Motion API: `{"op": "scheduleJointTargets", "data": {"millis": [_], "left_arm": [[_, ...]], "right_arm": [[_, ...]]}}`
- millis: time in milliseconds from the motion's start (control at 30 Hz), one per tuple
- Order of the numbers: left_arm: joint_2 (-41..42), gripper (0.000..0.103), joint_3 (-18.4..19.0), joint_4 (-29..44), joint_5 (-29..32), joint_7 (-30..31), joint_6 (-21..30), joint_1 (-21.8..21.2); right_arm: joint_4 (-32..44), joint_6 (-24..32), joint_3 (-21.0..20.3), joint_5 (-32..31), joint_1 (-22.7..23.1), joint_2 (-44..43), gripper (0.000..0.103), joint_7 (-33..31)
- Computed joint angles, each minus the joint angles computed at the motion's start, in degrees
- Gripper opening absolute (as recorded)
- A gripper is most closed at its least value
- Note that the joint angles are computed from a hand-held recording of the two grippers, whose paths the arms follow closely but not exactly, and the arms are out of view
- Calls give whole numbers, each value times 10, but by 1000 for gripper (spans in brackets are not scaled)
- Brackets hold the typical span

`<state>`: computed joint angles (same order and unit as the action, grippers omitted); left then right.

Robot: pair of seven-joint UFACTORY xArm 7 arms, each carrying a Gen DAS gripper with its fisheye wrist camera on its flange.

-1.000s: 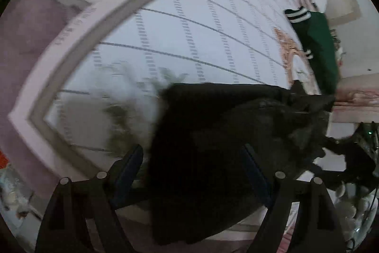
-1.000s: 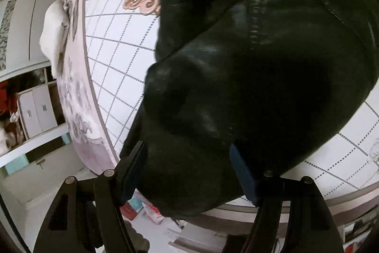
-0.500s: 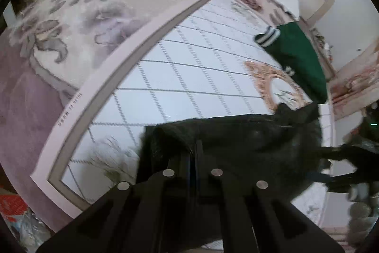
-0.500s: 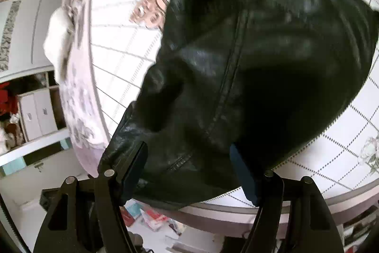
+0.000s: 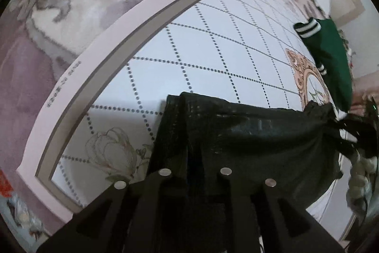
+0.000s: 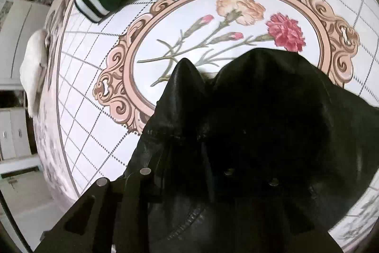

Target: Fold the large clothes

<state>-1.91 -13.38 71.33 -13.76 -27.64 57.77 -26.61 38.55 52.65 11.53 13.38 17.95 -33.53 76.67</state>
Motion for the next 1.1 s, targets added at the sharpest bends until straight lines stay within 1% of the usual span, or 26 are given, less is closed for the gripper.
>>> {"op": "scheduleJointTargets", "data": {"millis": [33,67,133,167,200,233,267,300,333,400,467,533,567,600,633,700,733,767,800,833,867,933,1033,1067,1100], "left_arm": [[-3,14,0,4,10,-6,6,1],[-1,15,-4,17,30,-19,10,-2],[-15,30,-8,30,59,-25,4,-5],[-18,57,-12,41,78,-27,6,-8],[-16,89,-18,57,99,-29,9,-13],[-7,102,-25,79,113,-19,14,-21],[5,103,-28,97,116,-9,16,-27],[27,103,-35,127,124,1,29,-37],[44,103,-39,148,129,6,36,-47],[96,103,-48,198,117,10,44,-72],[145,103,-53,238,97,17,41,-96],[209,103,-47,305,120,5,63,-132],[254,103,-41,350,134,-4,76,-153],[288,103,-31,389,144,-14,92,-171],[332,103,-18,439,156,-28,115,-189],[392,103,-3,500,152,-29,142,-203],[400,103,-1,500,138,-28,133,-201],[391,103,2,485,133,-25,108,-199],[390,103,5,487,138,-15,106,-204],[394,103,9,503,146,-6,123,-210],[391,103,13,514,151,-6,144,-215],[362,103,15,490,146,-12,144,-213],[315,103,23,461,164,-37,157,-216],[306,103,25,457,173,-46,161,-217],[305,103,24,460,179,-52,165,-217]], "right_arm": [[-1,5,-7,9,4,-11,25,-4],[-5,9,-12,18,8,-29,28,-7],[-25,10,-13,45,18,-91,32,6],[-38,12,-8,54,22,-126,39,18],[-49,24,2,61,26,-168,51,39],[-50,41,15,62,27,-196,56,61],[-53,71,28,61,29,-234,63,87],[-54,113,41,60,33,-272,63,117],[-54,139,47,61,36,-293,63,134],[-60,202,63,67,44,-348,63,177],[-85,249,74,76,51,-418,63,210],[-118,293,84,84,52,-497,63,247],[-128,304,92,89,49,-518,64,258],[-148,320,92,88,51,-557,67,265],[-168,322,90,86,51,-586,68,261],[-215,324,82,81,49,-645,68,249],[-234,330,80,81,47,-673,68,248],[-252,345,73,83,44,-701,68,252],[-264,363,60,92,36,-717,68,262],[-268,375,51,99,26,-736,68,272],[-261,381,44,102,16,-734,68,269],[-219,392,32,97,1,-684,68,240],[-141,391,38,80,-22,-600,68,184],[-120,377,40,75,-29,-573,68,161],[-107,349,41,71,-35,-550,66,132]]}}
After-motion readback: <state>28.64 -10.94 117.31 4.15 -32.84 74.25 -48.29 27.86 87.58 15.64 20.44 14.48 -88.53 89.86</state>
